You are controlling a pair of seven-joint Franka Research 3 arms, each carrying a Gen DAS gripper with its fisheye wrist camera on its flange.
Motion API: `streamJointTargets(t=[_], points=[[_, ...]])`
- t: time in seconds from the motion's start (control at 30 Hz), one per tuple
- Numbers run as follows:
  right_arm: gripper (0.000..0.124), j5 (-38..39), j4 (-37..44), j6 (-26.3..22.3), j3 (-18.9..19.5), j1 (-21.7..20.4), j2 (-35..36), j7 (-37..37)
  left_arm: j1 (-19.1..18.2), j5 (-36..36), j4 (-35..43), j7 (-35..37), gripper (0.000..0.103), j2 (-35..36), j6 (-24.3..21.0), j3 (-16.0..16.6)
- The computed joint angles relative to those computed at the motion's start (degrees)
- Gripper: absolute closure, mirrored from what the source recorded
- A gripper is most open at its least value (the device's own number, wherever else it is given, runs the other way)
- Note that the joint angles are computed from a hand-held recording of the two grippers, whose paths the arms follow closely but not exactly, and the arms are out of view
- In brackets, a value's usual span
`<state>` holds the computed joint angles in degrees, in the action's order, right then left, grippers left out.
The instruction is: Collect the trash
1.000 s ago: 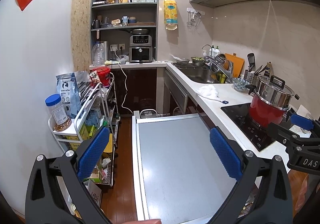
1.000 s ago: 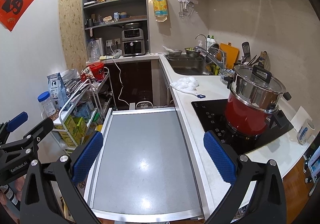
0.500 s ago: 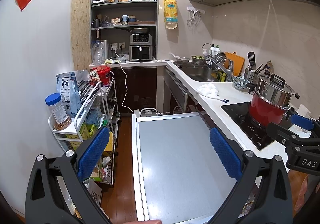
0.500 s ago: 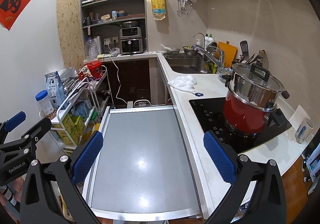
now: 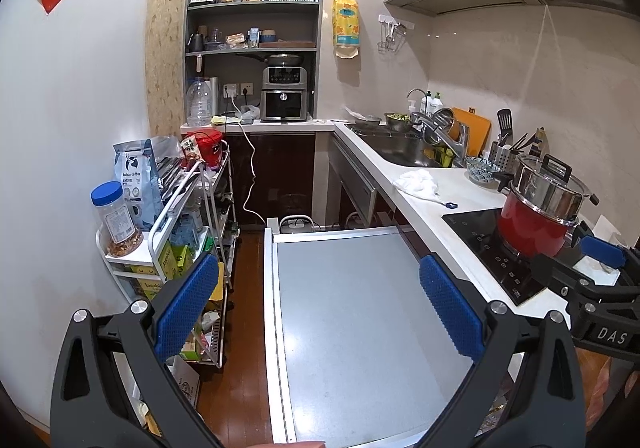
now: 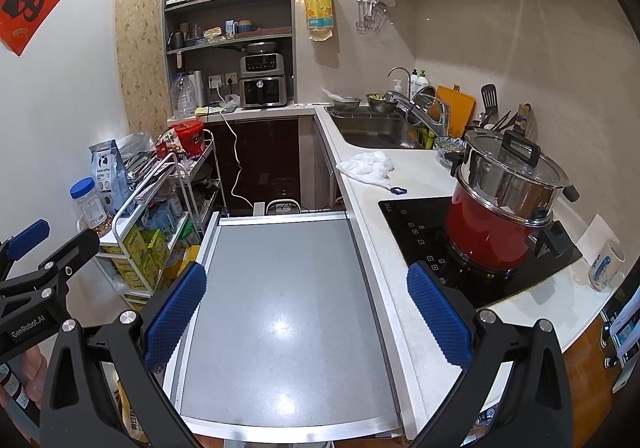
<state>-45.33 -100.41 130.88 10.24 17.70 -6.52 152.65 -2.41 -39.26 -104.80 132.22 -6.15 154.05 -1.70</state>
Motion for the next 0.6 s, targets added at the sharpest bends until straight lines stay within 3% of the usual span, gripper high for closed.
streamJointTargets(t=[0.6], points=[[0.025, 0.2, 0.3, 0.2, -0.1, 0.1, 0.2, -0.2, -0.1, -1.2, 0.3, 0.8, 0.002, 0.0, -0.2, 0.0]])
